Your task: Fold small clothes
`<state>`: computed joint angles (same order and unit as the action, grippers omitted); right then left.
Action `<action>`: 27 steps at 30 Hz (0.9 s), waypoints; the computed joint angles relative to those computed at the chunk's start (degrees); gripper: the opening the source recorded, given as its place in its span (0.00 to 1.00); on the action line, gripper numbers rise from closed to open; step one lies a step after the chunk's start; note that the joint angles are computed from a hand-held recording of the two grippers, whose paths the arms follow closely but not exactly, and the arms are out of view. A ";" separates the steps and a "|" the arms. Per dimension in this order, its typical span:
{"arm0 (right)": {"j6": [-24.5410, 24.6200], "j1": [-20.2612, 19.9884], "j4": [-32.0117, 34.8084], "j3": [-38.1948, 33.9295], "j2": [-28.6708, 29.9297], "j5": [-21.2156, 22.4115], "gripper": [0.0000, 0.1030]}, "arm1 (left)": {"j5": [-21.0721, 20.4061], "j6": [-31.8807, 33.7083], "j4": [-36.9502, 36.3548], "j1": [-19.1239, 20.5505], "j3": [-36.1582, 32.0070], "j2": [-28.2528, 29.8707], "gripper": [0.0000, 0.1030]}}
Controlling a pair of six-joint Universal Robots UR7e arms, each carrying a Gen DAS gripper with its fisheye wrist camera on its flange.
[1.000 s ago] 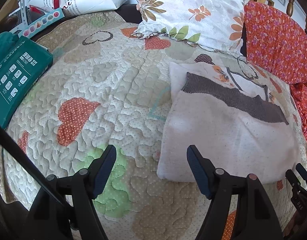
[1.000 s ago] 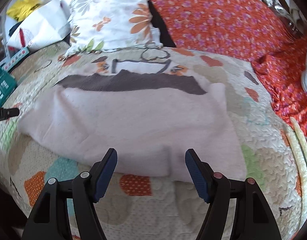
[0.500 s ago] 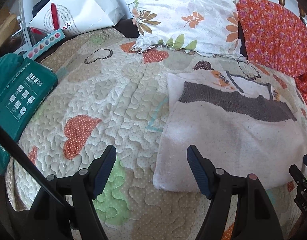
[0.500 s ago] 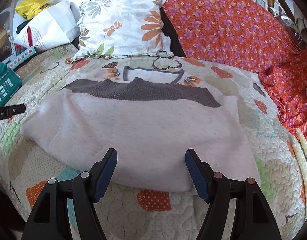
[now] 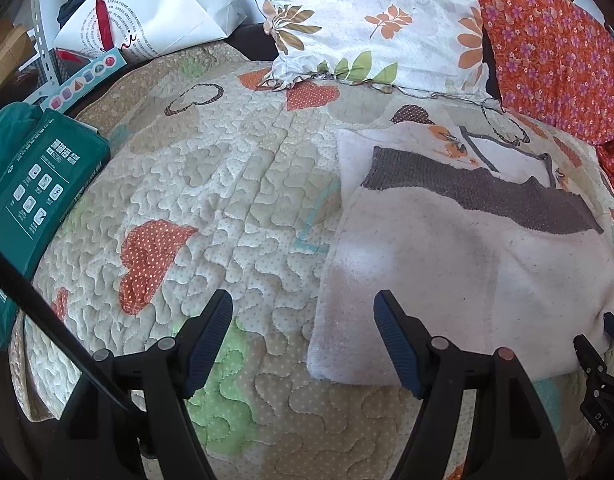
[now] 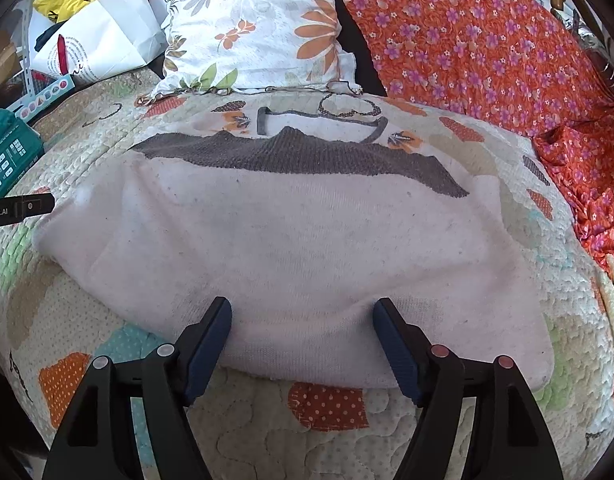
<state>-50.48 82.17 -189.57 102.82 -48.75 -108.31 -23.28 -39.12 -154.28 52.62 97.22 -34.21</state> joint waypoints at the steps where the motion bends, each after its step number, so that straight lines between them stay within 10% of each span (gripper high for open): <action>1: -0.01 0.01 -0.07 0.04 -0.03 0.02 0.75 | -0.20 -0.14 0.08 0.05 -0.01 -0.06 0.70; 11: -1.00 0.41 -3.97 2.68 -1.24 2.66 0.75 | -2.49 0.46 -0.55 1.08 -0.14 -0.66 0.71; 27: -19.47 8.70 -11.32 5.14 9.14 3.34 0.74 | -35.80 14.15 -2.76 13.66 -14.54 -0.79 0.72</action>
<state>-69.94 90.87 -200.90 107.96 -39.61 -104.97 -59.08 -24.97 -157.04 66.28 82.68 -35.00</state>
